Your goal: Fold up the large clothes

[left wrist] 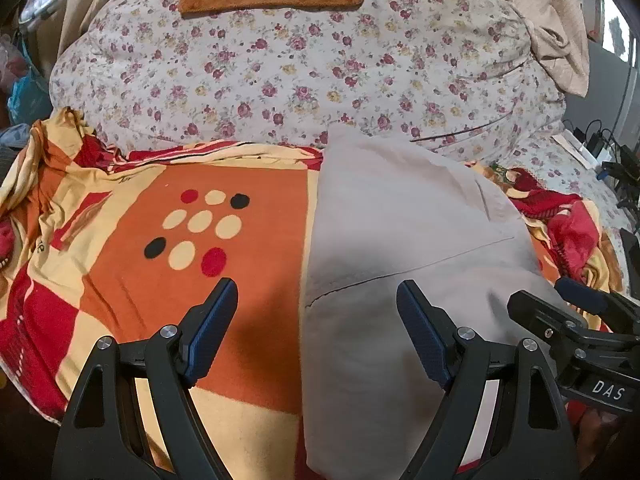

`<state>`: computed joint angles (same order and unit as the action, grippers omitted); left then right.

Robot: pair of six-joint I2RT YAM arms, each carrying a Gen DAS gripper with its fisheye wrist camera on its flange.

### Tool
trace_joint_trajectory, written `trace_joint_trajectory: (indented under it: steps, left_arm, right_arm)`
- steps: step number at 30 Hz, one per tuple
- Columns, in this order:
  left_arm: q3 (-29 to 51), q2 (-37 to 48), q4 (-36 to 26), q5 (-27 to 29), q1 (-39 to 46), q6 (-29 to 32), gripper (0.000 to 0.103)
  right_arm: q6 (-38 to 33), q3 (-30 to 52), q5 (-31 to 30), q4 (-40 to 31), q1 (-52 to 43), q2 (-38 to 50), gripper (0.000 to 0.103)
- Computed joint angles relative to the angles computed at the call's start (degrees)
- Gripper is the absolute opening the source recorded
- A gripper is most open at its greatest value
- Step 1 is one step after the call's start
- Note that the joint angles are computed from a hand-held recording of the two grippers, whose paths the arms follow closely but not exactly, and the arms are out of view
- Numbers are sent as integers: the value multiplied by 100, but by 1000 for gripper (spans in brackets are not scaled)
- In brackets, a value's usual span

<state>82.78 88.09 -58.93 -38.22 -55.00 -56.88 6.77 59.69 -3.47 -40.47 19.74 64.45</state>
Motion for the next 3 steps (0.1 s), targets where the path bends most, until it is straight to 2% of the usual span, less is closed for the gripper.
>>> trace_joint_trajectory:
  steps: [3]
  left_arm:
    - [-53,-79,37,113,86,47,82]
  right_arm:
    - [-57,7,-74,-2,-63,20,86]
